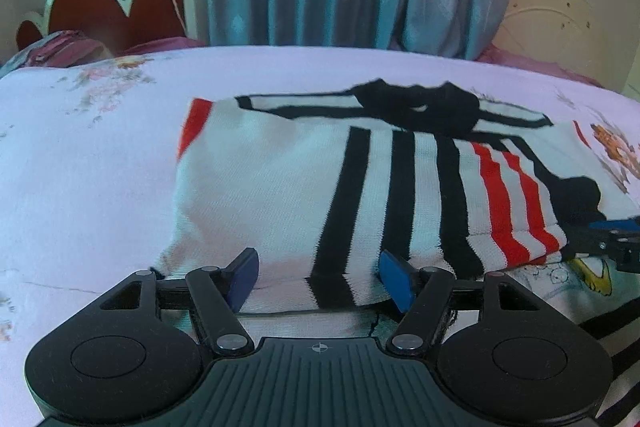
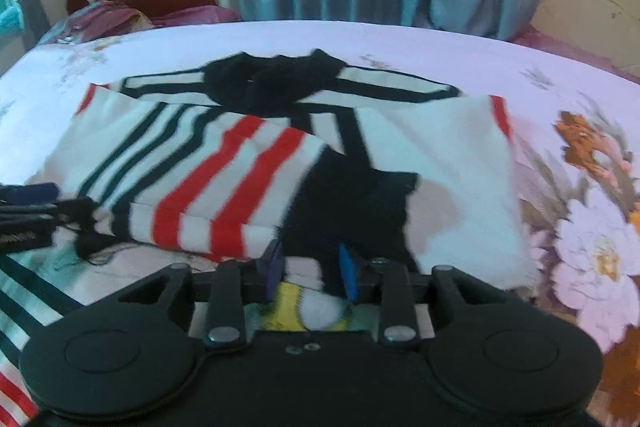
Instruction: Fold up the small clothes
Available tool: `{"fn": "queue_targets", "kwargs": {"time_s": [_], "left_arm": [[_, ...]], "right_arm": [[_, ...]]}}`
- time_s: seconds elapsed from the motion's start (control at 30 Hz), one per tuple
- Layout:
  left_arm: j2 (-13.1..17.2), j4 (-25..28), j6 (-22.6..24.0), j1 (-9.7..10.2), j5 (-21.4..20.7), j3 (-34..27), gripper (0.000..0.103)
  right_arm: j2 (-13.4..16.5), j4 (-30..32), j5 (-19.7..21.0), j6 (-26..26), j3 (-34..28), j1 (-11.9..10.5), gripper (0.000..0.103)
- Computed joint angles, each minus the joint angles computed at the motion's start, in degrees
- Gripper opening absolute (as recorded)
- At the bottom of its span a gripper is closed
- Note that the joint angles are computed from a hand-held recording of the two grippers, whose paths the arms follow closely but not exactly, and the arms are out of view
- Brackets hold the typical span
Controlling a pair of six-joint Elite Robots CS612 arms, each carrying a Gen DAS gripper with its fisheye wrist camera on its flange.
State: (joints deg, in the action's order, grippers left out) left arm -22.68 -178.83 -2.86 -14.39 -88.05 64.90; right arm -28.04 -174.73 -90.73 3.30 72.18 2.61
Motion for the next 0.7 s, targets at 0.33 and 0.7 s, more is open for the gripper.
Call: {"fn": "queue_targets", "kwargs": {"time_s": [0.33,0.7], "left_arm": [[-3.5,-3.0,1.5,-0.82,-4.4,5.6,0.067],[-4.1,-2.0,3.7,-1.47,-2.9,9.6,0.067]], "right_arm": [[-1.9,-3.9,6.8,-0.6,3.0,0.5,0.030],[-2.7,-2.4,6.5,-5.4,6.7,0.7,0.024]]}}
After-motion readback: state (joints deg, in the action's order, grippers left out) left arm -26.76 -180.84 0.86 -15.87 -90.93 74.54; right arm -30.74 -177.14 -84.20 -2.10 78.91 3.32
